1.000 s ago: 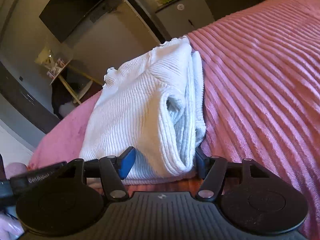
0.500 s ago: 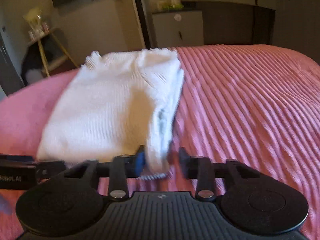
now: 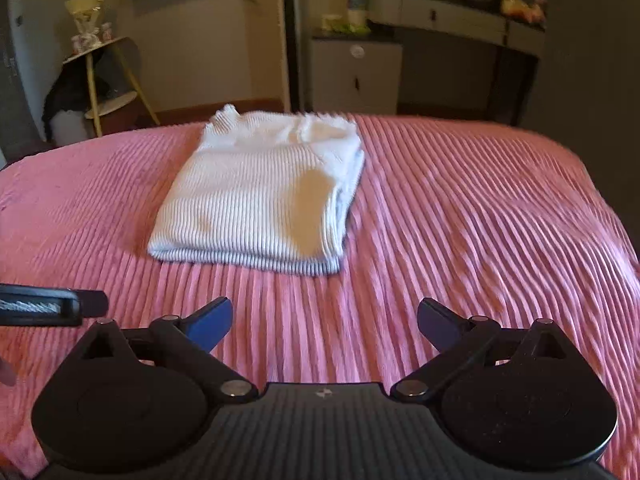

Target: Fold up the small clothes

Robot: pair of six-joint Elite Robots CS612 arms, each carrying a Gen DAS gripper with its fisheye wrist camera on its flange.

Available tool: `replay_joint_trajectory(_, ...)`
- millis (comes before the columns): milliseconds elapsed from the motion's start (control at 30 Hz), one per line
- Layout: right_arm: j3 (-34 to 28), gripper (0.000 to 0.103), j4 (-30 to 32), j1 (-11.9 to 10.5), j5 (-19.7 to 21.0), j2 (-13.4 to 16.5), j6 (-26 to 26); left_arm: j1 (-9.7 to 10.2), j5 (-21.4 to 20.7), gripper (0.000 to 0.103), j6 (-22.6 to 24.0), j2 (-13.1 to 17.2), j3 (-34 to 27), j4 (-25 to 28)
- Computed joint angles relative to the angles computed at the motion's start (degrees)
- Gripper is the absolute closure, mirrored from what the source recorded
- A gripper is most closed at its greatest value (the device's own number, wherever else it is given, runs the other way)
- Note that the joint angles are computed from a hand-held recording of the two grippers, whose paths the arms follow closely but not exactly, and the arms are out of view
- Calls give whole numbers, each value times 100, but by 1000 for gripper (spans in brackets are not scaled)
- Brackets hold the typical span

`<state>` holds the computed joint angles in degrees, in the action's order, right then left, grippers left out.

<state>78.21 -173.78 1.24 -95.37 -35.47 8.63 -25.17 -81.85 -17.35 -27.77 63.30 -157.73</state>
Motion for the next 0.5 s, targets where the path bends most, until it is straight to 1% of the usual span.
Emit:
replay_joint_trajectory(67, 67, 4, 142, -4, 103, -95, 147, 24, -147, 0, -171, -134, 166, -41)
replay_joint_trajectory(100, 102, 4, 142, -4, 129, -139, 196, 26, -150, 0, -177, -183, 213, -15)
replay_joint_trajectory(200, 139, 4, 177, 29, 22, -222, 390, -8, 40, 0, 53, -237, 229, 101)
replay_joint_trajectory(267, 207, 4, 102, 15, 158, -287, 520, -40, 215, 0, 47, -269, 247, 159)
replay_joint_trajectory(300, 253, 4, -12, 11, 203, -312, 531, -44, 232, 0, 21, -283, 252, 173)
replay_joint_trajectory(333, 275, 4, -22, 28, 154, -342, 498, -45, 215, 0, 2, -296, 258, 172)
replay_joint_trajectory(433, 167, 4, 410, 117, -234, -405, 218, -56, 108, 0, 141, -361, 270, 277)
replay_joint_trajectory(500, 148, 4, 390, 147, -325, -424, 82, -84, 174, 0, 298, -400, 307, 197)
